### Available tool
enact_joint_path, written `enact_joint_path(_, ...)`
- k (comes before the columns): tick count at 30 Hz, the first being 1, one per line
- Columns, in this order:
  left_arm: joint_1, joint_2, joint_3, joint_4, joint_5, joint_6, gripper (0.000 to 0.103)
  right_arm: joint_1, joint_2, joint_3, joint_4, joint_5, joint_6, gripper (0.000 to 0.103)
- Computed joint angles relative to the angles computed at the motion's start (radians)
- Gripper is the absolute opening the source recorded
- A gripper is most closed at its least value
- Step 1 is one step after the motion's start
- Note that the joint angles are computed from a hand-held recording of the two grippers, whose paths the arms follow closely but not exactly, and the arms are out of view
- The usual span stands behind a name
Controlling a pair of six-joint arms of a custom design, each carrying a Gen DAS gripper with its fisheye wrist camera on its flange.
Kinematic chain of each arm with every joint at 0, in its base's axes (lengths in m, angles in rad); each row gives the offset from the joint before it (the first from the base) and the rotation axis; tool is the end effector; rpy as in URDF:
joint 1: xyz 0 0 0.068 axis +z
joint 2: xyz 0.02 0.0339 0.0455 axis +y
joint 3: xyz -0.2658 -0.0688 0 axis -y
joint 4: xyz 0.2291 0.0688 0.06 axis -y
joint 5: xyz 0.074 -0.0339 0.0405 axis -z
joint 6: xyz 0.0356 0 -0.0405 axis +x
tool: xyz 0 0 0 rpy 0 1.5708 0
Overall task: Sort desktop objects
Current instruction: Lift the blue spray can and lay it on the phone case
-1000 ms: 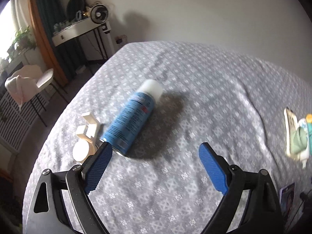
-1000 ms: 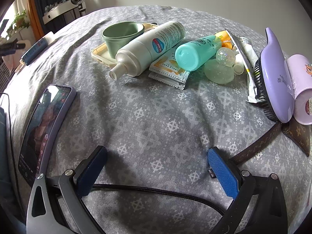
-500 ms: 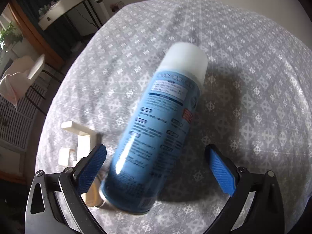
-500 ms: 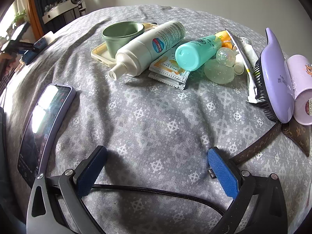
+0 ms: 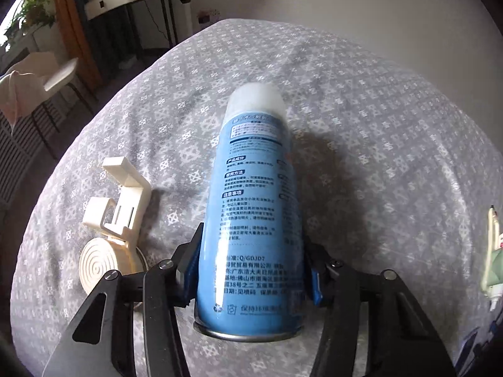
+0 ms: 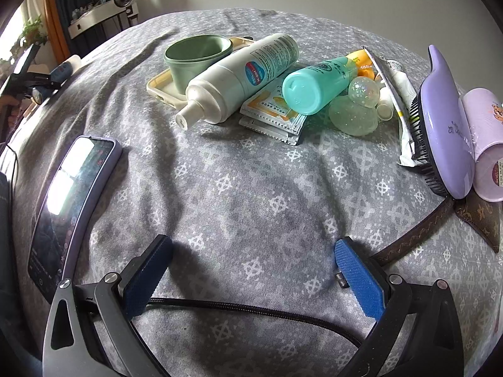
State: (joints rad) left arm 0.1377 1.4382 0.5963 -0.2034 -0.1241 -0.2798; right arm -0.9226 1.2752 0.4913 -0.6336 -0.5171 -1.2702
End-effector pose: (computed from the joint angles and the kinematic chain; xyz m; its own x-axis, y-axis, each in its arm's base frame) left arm 0.2342 0.0369 0.1515 -0.7690 -0.3832 -0.5117 -0.4267 0.9037 -0.0356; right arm 0.1126 -0.1195 0.1448 -0.7950 -0.3255 -0.5119 -0.3782 0.9257 -0.0012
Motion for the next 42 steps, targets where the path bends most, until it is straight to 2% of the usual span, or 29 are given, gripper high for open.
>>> enact_joint_path(4,-0.149,-0.105,0.056,-0.113,-0.005,-0.064,0.050,0.002,-0.002,0.000,-0.001,0.000,0.002,0.103)
enact_joint_path(7,-0.324,-0.120,0.160,-0.203,-0.037,-0.115,0.049,0.001,0.000,0.002,-0.003,0.000,0.001,0.103)
enact_joint_path(10,-0.497,-0.068,0.285,-0.251,-0.064,-0.156,0.049,-0.010,0.009,0.010,-0.011,-0.004,-0.012,0.103)
enact_joint_path(16,-0.786,0.219,0.641,-0.311,-0.083,-0.232,0.042,-0.010,0.023,0.023,-0.015,-0.008,-0.013,0.103)
enact_joint_path(19,-0.873,0.395,0.862,-0.367,-0.079,-0.237,0.000,-0.011,0.027,0.024,-0.014,-0.010,-0.015,0.103)
enact_joint_path(22,-0.925,0.562,1.081,-0.434,-0.046,-0.265,0.000,-0.003,0.032,0.025,-0.009,-0.011,-0.006,0.103)
enact_joint_path(25,-0.968,0.701,1.296,-0.523,-0.048,-0.242,0.000,-0.008,0.045,0.034,-0.012,-0.016,-0.012,0.103)
enact_joint_path(27,-0.984,0.742,1.373,-0.564,-0.052,-0.229,0.004,-0.010,0.056,0.042,-0.015,-0.019,-0.015,0.103)
enact_joint_path(28,-0.988,0.760,1.408,-0.595,-0.067,-0.222,0.010,-0.012,0.061,0.045,-0.016,-0.020,-0.017,0.103)
enact_joint_path(29,-0.987,0.765,1.422,-0.625,-0.087,-0.214,0.021,-0.010,0.062,0.046,-0.015,-0.020,-0.015,0.103)
enact_joint_path(30,-0.979,0.773,1.436,-0.656,-0.105,-0.212,0.028,-0.006,0.063,0.045,-0.011,-0.020,-0.010,0.103)
enact_joint_path(31,-0.969,0.753,1.402,-0.662,-0.125,-0.217,0.046,-0.002,0.059,0.041,-0.008,-0.020,-0.006,0.103)
enact_joint_path(32,-0.955,0.715,1.338,-0.649,-0.150,-0.226,0.072,-0.002,0.062,0.043,-0.008,-0.020,-0.006,0.103)
enact_joint_path(33,-0.941,0.662,1.246,-0.615,-0.181,-0.238,0.081,-0.003,0.062,0.043,-0.008,-0.020,-0.007,0.103)
enact_joint_path(34,-0.926,0.604,1.153,-0.579,-0.210,-0.251,0.086,-0.004,0.061,0.042,-0.008,-0.019,-0.008,0.103)
enact_joint_path(37,-0.856,0.471,0.939,-0.535,-0.223,-0.282,0.086,-0.007,0.063,0.044,-0.009,-0.020,-0.011,0.103)
enact_joint_path(42,-0.754,0.357,0.702,-0.509,-0.171,-0.278,0.086,-0.006,0.055,0.033,-0.001,-0.016,-0.011,0.103)
